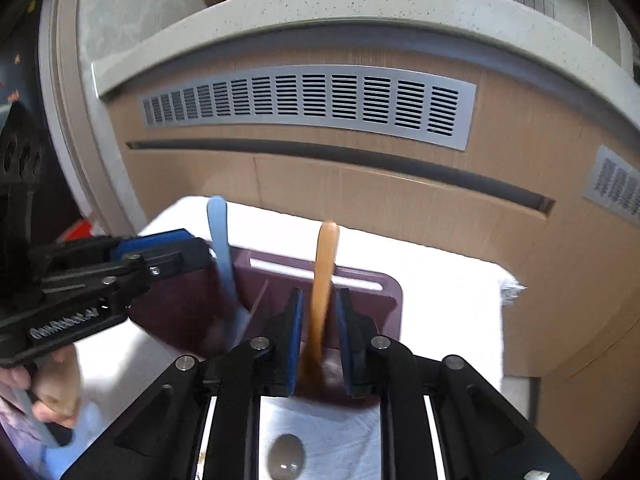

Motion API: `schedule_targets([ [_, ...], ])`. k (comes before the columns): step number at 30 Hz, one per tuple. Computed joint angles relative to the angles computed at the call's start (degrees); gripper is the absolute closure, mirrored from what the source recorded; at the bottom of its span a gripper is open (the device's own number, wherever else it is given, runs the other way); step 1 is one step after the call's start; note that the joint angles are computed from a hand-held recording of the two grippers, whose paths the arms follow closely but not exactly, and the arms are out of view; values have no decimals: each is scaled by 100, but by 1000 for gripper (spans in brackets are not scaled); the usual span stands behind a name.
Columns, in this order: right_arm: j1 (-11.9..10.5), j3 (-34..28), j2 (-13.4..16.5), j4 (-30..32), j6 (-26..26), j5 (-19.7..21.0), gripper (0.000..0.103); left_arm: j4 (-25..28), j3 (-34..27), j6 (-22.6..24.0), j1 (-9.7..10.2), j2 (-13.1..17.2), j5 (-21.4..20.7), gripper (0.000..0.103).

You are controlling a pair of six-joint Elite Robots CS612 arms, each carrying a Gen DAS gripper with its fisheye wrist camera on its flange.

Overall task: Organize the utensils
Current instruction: 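Open both tools to release the spoons into the holder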

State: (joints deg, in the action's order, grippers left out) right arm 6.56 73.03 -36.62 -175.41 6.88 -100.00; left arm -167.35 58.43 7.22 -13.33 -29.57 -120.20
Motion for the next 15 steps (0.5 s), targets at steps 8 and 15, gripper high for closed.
schedule_targets([
  [8,107,625,-274,-284,99,47,75,-347,816,172,130,-400,417,45],
  [15,204,587,-134,535,231,1143,75,20,1360,93,303,-626,879,35],
])
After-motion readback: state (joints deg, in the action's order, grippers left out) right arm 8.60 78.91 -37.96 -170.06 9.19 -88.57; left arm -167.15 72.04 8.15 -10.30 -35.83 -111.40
